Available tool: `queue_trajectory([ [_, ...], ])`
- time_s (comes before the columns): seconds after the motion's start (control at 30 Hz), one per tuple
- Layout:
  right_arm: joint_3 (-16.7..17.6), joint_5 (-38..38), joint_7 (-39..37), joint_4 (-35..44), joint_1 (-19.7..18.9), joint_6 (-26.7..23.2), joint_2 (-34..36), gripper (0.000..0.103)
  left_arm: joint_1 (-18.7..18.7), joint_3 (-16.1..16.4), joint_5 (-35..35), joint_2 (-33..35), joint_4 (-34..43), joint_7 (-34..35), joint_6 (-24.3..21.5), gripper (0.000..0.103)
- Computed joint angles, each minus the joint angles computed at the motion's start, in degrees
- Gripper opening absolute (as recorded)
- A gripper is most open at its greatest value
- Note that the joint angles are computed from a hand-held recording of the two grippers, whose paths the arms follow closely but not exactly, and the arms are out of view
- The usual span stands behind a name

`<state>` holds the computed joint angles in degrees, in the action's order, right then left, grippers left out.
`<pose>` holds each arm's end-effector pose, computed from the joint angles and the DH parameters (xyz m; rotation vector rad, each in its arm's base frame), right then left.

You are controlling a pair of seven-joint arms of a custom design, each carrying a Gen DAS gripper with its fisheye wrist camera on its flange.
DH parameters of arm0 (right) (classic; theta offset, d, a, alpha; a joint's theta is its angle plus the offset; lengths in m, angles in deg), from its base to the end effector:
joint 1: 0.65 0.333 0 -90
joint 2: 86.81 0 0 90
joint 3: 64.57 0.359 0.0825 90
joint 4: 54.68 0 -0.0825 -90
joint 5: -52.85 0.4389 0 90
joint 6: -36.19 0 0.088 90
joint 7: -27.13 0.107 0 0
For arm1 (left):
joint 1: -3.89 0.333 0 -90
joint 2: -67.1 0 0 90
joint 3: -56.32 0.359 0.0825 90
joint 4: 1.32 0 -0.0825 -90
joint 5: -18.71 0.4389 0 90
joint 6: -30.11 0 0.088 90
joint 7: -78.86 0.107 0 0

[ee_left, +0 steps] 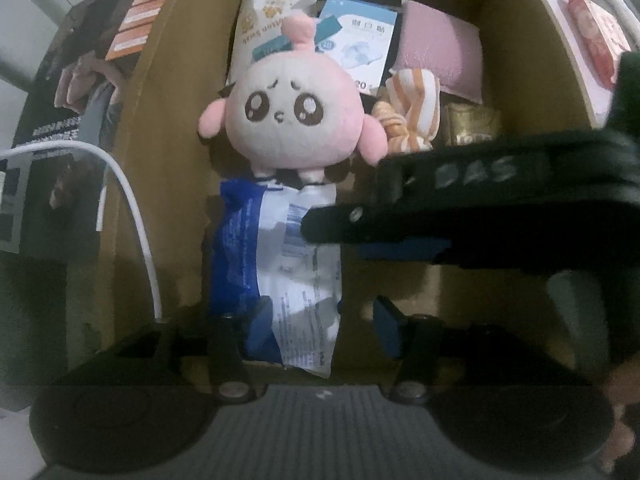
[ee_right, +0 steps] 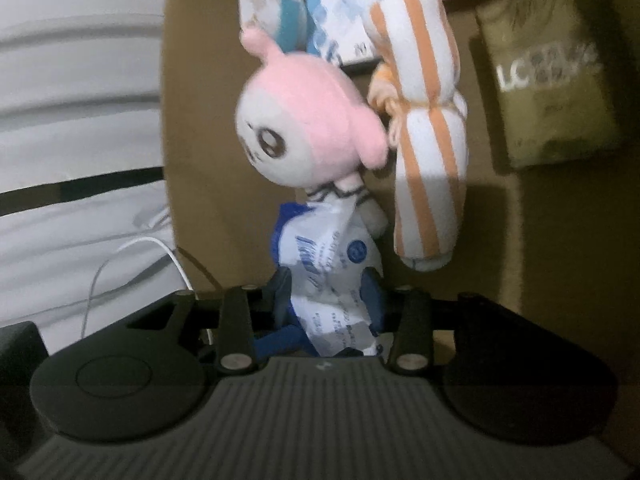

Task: Organize soft objects
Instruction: 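Lower the diaper packet into the box and open the right tool, then move the right tool back to the pile beside the white cup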

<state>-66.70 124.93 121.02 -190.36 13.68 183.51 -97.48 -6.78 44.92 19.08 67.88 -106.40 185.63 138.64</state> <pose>0.5282 0.0979 0.4418 -0.8245 2.1530 0.6022 0.5796 -0.2338 0.5476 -1.3390 2.8037 -0.0502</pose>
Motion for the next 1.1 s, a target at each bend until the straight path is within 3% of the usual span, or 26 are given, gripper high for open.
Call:
queue_trajectory([
  [0.13,-0.38,0.85,-0.90,-0.15,-0.18,1.83,-1.55,0.059,-0.46,-0.28,1.28,0.36,1.52,-1.92,-0.25,0.066],
  [0.33,-1.71,4.05,-5.19,-0.08,-0.26,3.75,-3.62,0.070,-1.37,-0.67,3.55,0.93,3.49,-4.32,-0.50,0.072],
  [0.97,-7.48,9.91,-13.64,-4.10,-5.74,0.48,-12.34,0.074,-4.35,-2.54,7.11,-0.41,4.95,-7.58,0.35,0.076],
  [1.1,-9.23,13.26,-16.21,-7.03,-6.96,-0.07,-17.21,0.075,-5.57,-3.28,3.58,-1.04,5.34,-6.71,3.26,0.076],
])
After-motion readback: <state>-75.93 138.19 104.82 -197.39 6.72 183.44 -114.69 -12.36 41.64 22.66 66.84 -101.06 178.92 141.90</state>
